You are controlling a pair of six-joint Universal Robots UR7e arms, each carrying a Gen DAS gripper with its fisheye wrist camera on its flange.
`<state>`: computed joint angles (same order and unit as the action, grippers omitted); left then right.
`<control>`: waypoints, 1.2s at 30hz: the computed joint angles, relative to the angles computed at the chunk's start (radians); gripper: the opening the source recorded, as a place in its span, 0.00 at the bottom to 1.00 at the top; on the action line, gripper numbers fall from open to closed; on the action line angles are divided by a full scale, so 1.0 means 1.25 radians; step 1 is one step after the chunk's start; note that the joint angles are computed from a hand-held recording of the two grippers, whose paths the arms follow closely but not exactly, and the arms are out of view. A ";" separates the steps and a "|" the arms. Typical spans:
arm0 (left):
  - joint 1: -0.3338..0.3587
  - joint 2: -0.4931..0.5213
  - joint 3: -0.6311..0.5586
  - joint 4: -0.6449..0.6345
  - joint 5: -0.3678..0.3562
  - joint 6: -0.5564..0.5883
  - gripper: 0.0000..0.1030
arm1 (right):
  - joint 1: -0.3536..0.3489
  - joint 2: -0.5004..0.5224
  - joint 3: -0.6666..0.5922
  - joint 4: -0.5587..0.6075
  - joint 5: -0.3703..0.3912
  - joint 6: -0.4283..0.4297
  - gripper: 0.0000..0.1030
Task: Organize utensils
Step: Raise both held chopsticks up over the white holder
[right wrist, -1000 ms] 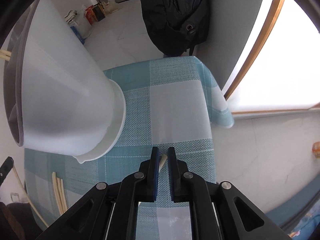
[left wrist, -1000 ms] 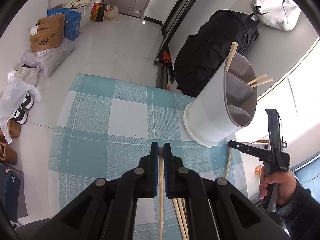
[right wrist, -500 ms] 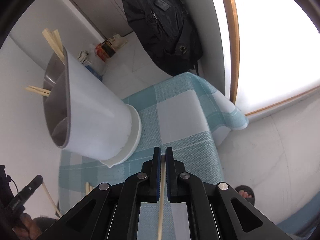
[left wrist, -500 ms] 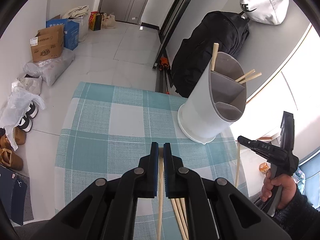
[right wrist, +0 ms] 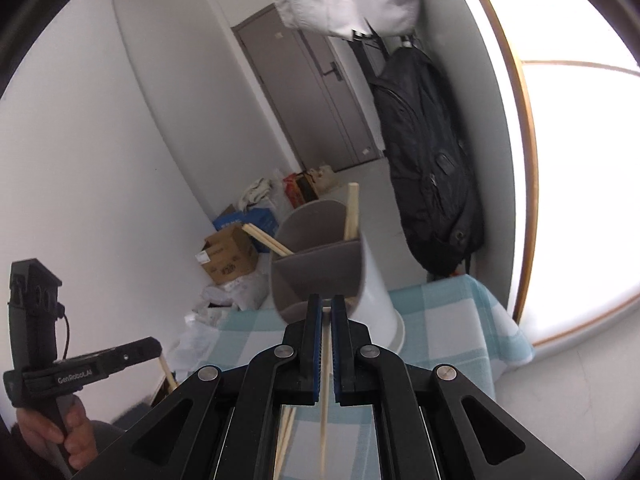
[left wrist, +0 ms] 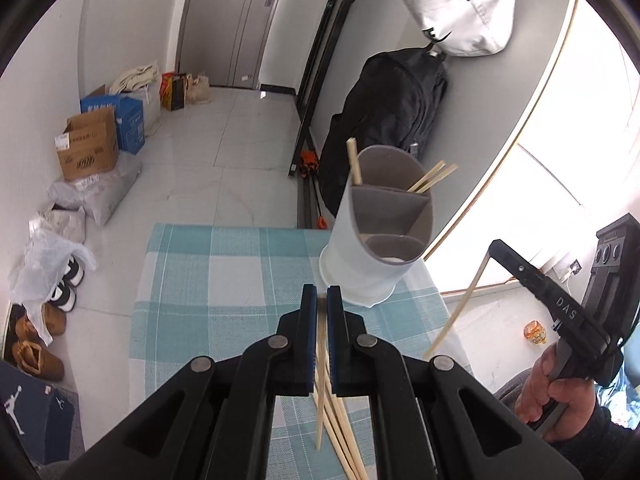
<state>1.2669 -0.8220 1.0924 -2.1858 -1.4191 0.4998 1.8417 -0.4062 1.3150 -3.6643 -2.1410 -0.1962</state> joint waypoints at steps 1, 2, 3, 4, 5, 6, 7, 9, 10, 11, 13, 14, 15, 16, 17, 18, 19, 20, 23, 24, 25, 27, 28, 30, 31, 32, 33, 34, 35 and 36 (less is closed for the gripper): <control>-0.003 -0.001 0.001 -0.002 0.001 0.002 0.01 | 0.005 0.005 -0.007 -0.002 0.002 -0.009 0.03; -0.006 -0.003 0.000 -0.001 0.001 0.002 0.01 | 0.009 0.010 -0.016 -0.003 0.007 -0.019 0.03; -0.009 -0.004 -0.002 0.000 -0.002 0.003 0.01 | 0.011 0.012 -0.020 -0.004 0.015 -0.023 0.03; -0.012 -0.005 -0.003 -0.001 -0.005 0.004 0.01 | 0.014 0.015 -0.027 -0.004 0.018 -0.028 0.03; -0.015 -0.006 -0.003 -0.004 -0.005 0.008 0.01 | 0.016 0.015 -0.023 -0.013 0.019 -0.034 0.03; -0.019 -0.007 -0.002 -0.008 -0.007 0.013 0.01 | 0.018 0.017 -0.029 -0.016 0.023 -0.043 0.03; -0.022 -0.008 -0.001 -0.011 -0.009 0.016 0.01 | 0.021 0.019 -0.036 -0.017 0.023 -0.050 0.03; -0.029 -0.007 -0.003 -0.010 -0.009 0.022 0.01 | 0.022 0.012 -0.024 -0.025 0.030 -0.056 0.03; -0.032 -0.006 -0.004 -0.010 -0.009 0.022 0.01 | 0.021 0.013 -0.025 -0.030 0.032 -0.060 0.03; -0.035 -0.005 -0.008 -0.009 -0.009 0.023 0.01 | 0.020 0.011 -0.021 -0.033 0.036 -0.058 0.03; -0.041 -0.003 -0.011 -0.009 -0.006 0.024 0.01 | 0.017 0.010 -0.023 -0.040 0.043 -0.063 0.03; -0.044 0.000 -0.017 -0.004 -0.005 0.022 0.01 | 0.021 0.008 -0.024 -0.041 0.042 -0.063 0.03; -0.047 0.003 -0.025 0.003 -0.006 0.018 0.01 | 0.021 0.007 -0.026 -0.039 0.046 -0.065 0.03; -0.050 0.006 -0.033 0.009 -0.006 0.016 0.01 | 0.022 0.006 -0.030 -0.039 0.047 -0.067 0.03; -0.053 0.007 -0.035 0.010 -0.004 0.014 0.01 | 0.022 0.006 -0.033 -0.040 0.049 -0.069 0.03; -0.056 0.010 -0.043 0.015 -0.003 0.013 0.01 | 0.023 0.003 -0.035 -0.039 0.055 -0.070 0.03; -0.059 0.013 -0.049 0.018 -0.003 0.011 0.01 | 0.024 0.002 -0.040 -0.039 0.056 -0.074 0.03; -0.062 0.017 -0.058 0.024 -0.003 0.011 0.01 | 0.025 0.001 -0.044 -0.040 0.058 -0.077 0.03; -0.074 0.027 -0.081 0.033 -0.001 0.009 0.01 | 0.029 -0.001 -0.067 -0.031 0.066 -0.090 0.03; -0.078 0.034 -0.098 0.044 -0.004 0.007 0.01 | 0.029 -0.003 -0.076 -0.025 0.072 -0.094 0.03; -0.081 0.041 -0.114 0.053 -0.007 0.007 0.01 | 0.031 -0.002 -0.085 -0.021 0.072 -0.097 0.03; -0.087 0.047 -0.127 0.057 -0.008 0.010 0.01 | 0.032 -0.002 -0.109 -0.010 0.079 -0.105 0.03; -0.090 0.053 -0.140 0.063 -0.008 0.011 0.01 | 0.033 -0.001 -0.123 -0.003 0.081 -0.110 0.03; -0.096 0.067 -0.171 0.079 -0.017 0.011 0.01 | 0.034 0.001 -0.146 0.009 0.083 -0.118 0.03; -0.097 0.070 -0.180 0.085 -0.019 0.011 0.01 | 0.034 0.002 -0.163 0.020 0.084 -0.121 0.03; -0.100 0.081 -0.201 0.097 -0.023 0.010 0.01 | 0.034 0.002 -0.172 0.027 0.085 -0.121 0.03; -0.101 0.089 -0.217 0.105 -0.028 0.008 0.01 | 0.032 0.003 -0.187 0.038 0.089 -0.120 0.03; -0.103 0.102 -0.245 0.120 -0.031 0.005 0.01 | 0.031 0.004 -0.202 0.050 0.092 -0.119 0.03; -0.105 0.116 -0.271 0.133 -0.032 0.001 0.01 | 0.030 0.006 -0.215 0.058 0.091 -0.120 0.03; -0.107 0.130 -0.298 0.145 -0.033 -0.003 0.01 | 0.029 0.009 -0.232 0.066 0.092 -0.123 0.03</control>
<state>1.1332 -0.6591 0.7205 -2.0040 -1.4601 0.4963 1.8781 -0.3949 1.0248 -3.5812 -2.0259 -0.3494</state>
